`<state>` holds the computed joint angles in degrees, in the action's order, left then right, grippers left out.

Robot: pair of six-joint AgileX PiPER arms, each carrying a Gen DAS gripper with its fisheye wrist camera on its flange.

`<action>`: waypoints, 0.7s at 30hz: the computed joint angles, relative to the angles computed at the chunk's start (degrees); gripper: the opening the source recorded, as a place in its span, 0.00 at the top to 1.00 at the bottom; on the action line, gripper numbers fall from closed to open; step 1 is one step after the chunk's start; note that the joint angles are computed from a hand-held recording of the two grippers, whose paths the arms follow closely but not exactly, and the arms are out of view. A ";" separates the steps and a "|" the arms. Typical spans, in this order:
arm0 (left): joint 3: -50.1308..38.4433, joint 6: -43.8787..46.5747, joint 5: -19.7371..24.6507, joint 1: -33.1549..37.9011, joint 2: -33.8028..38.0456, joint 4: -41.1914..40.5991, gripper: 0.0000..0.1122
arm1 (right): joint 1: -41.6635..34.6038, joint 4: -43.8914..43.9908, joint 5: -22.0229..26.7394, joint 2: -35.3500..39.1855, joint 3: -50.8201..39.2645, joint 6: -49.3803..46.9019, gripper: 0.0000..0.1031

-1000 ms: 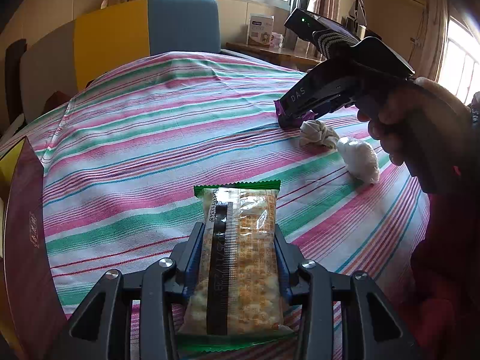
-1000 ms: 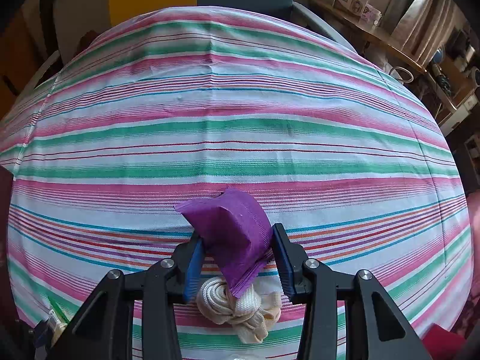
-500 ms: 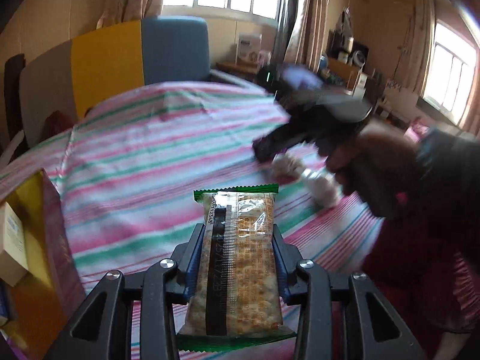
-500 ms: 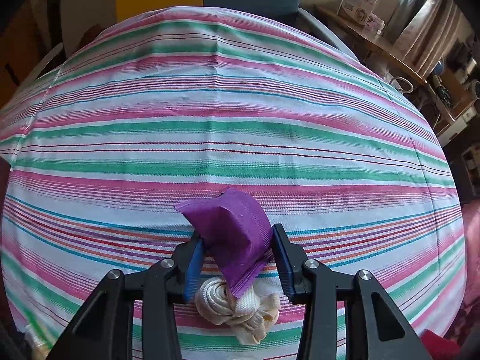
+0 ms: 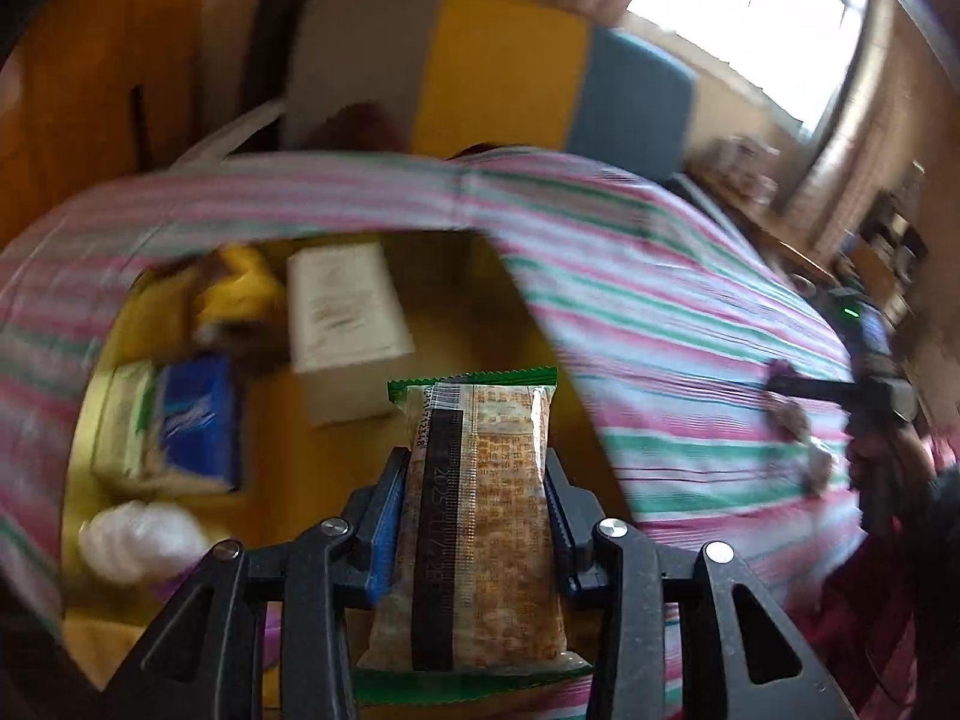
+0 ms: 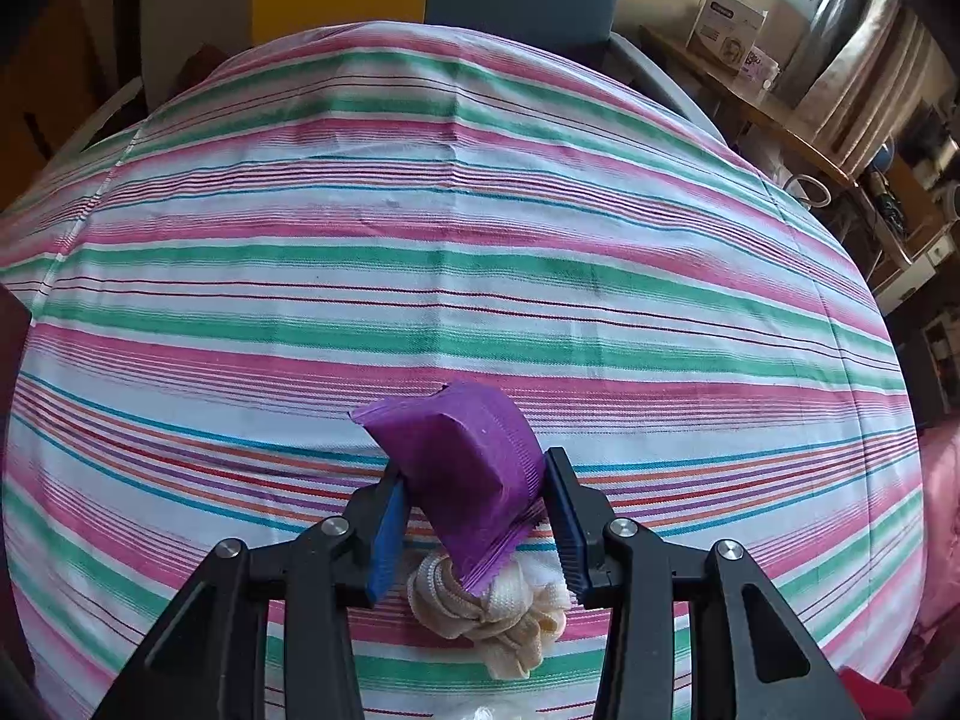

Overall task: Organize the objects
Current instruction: 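Carry the biscuit packet into the gold tray and open the left gripper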

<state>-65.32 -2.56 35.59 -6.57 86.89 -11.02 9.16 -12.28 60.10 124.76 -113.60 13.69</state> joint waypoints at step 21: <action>-0.88 -9.77 -0.98 4.39 9.16 12.87 0.55 | 0.07 0.07 0.17 -0.42 0.31 -0.45 0.58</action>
